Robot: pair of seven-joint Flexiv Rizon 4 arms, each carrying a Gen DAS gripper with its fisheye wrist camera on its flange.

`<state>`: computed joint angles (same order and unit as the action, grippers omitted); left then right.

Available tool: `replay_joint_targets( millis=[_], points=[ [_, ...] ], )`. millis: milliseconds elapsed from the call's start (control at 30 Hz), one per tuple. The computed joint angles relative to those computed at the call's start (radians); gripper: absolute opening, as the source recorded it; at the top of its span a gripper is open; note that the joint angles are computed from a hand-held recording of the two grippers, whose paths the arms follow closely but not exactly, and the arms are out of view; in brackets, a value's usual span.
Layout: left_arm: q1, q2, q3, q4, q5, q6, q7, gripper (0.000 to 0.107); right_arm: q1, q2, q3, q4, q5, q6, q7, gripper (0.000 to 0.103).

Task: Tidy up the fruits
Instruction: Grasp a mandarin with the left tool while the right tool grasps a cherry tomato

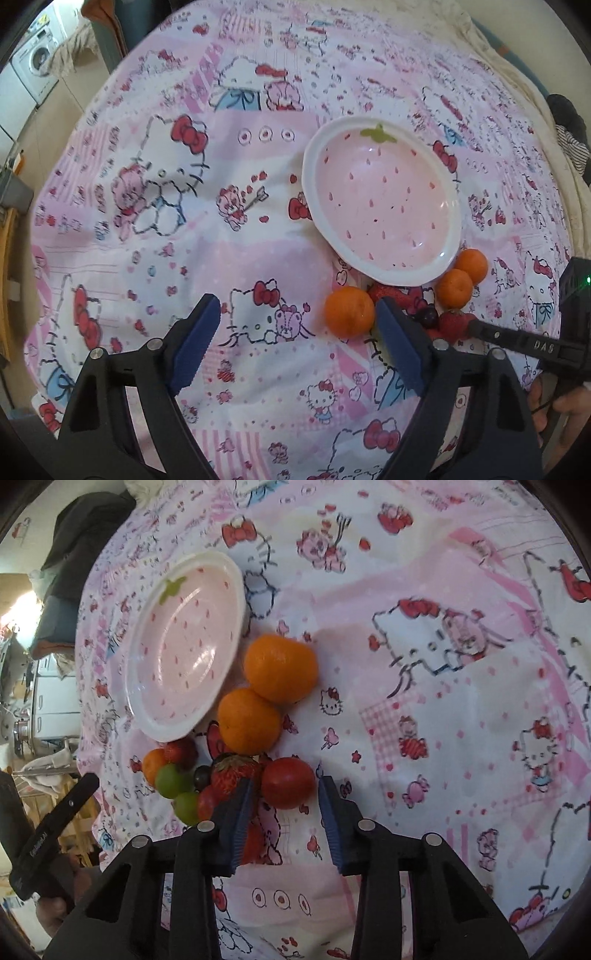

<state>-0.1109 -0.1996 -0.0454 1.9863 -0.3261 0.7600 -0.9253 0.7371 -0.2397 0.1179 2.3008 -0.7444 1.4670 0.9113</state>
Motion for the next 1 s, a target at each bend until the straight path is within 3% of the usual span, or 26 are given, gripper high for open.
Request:
replay_joint_targets(
  millis=[100, 300, 467, 533, 633, 667, 767, 1000],
  points=[
    [-0.001, -0.037, -0.005, -0.021, -0.008, -0.023, -0.036, 0.083, -0.002, -0.011, 0.0, -0.004, 0.008, 0.001, -0.014, 0.036],
    [-0.007, -0.071, -0.01, -0.035, 0.016, -0.055, -0.066, 0.08, 0.045, 0.002, -0.104, 0.031, -0.152, 0.066, 0.118, 0.032],
    [-0.014, -0.073, -0.015, -0.023, 0.018, -0.066, -0.065, 0.074, 0.05, 0.046, -0.177, 0.056, -0.406, 0.08, 0.316, 0.032],
    [-0.015, -0.084, -0.015, -0.035, 0.022, -0.098, -0.081, 0.066, 0.034, 0.067, -0.159, 0.059, -0.44, 0.044, 0.346, 0.032],
    [-0.017, -0.093, -0.018, -0.037, 0.009, -0.115, -0.101, 0.064, -0.003, 0.09, -0.166, 0.054, -0.624, 0.038, 0.496, 0.032],
    [-0.019, -0.095, -0.02, -0.039, 0.011, -0.119, -0.103, 0.063, -0.014, 0.092, -0.152, 0.051, -0.622, 0.029, 0.49, 0.032],
    [-0.005, -0.099, -0.033, -0.038, -0.048, -0.167, -0.082, 0.035, -0.051, 0.096, -0.123, 0.043, -0.667, 0.018, 0.524, 0.032],
    [-0.007, -0.059, -0.02, -0.008, -0.058, -0.133, -0.046, 0.034, -0.133, 0.089, -0.053, 0.006, -0.752, -0.009, 0.56, 0.032]
  ],
)
